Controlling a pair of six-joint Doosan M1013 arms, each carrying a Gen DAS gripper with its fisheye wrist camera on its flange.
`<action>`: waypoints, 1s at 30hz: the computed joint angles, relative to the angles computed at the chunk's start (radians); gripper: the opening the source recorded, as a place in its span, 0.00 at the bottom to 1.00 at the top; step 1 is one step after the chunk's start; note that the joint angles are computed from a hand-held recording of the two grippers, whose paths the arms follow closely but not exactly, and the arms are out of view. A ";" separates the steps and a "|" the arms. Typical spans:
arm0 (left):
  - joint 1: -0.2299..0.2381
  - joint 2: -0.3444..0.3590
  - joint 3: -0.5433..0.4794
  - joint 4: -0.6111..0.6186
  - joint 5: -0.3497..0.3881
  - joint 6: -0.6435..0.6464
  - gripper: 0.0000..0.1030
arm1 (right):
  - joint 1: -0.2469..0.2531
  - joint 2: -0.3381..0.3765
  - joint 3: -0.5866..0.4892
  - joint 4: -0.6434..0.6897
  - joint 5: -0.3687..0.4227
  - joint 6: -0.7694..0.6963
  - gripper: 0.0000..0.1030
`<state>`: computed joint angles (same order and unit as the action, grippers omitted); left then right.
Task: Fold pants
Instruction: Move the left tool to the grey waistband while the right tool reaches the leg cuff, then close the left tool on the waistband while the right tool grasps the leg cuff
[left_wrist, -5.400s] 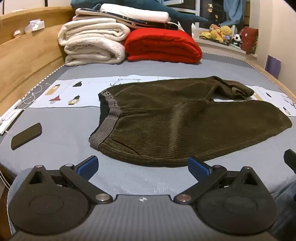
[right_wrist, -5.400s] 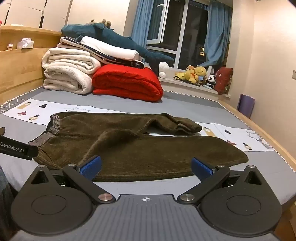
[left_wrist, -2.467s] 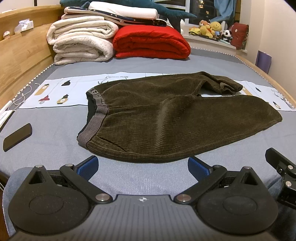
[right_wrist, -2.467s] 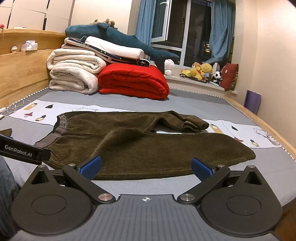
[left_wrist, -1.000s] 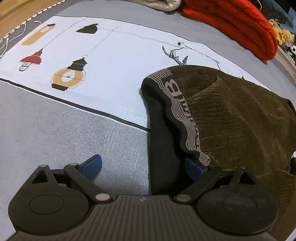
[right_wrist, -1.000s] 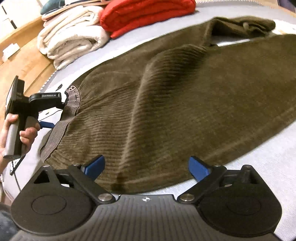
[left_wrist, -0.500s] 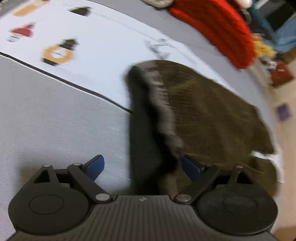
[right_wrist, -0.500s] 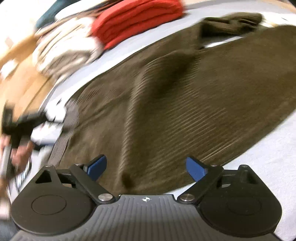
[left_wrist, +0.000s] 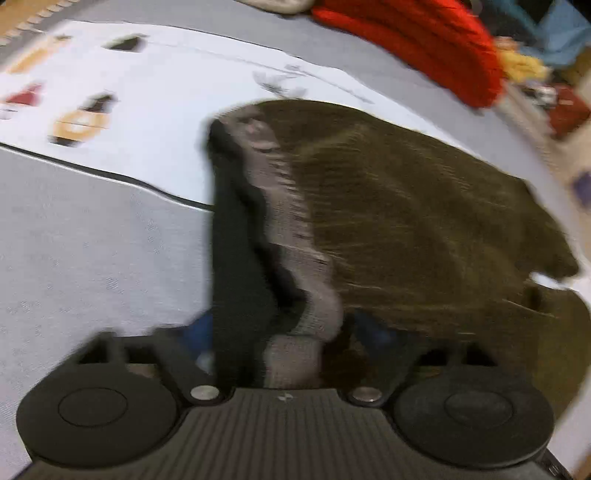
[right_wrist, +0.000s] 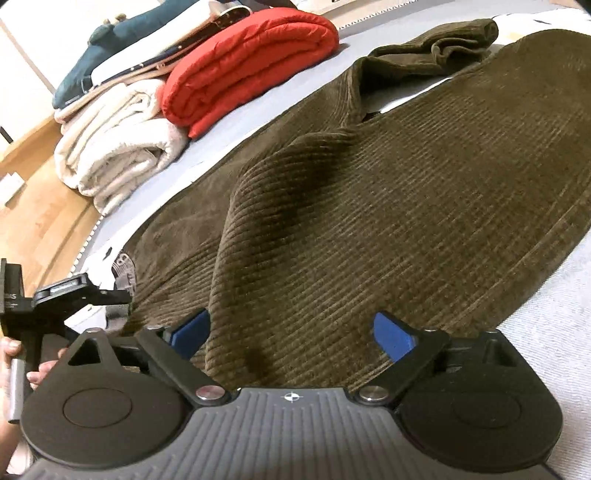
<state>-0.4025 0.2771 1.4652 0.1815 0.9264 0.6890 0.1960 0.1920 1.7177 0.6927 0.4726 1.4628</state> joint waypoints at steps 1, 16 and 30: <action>0.003 0.002 -0.005 -0.007 0.003 0.003 0.64 | 0.000 -0.002 0.006 0.013 -0.012 -0.012 0.94; -0.020 -0.070 0.044 0.315 0.243 -0.208 0.00 | 0.097 -0.062 0.057 0.074 0.105 -0.121 0.00; -0.013 -0.160 0.140 0.205 0.156 -0.229 0.89 | 0.015 -0.077 0.028 -0.139 0.047 0.127 0.36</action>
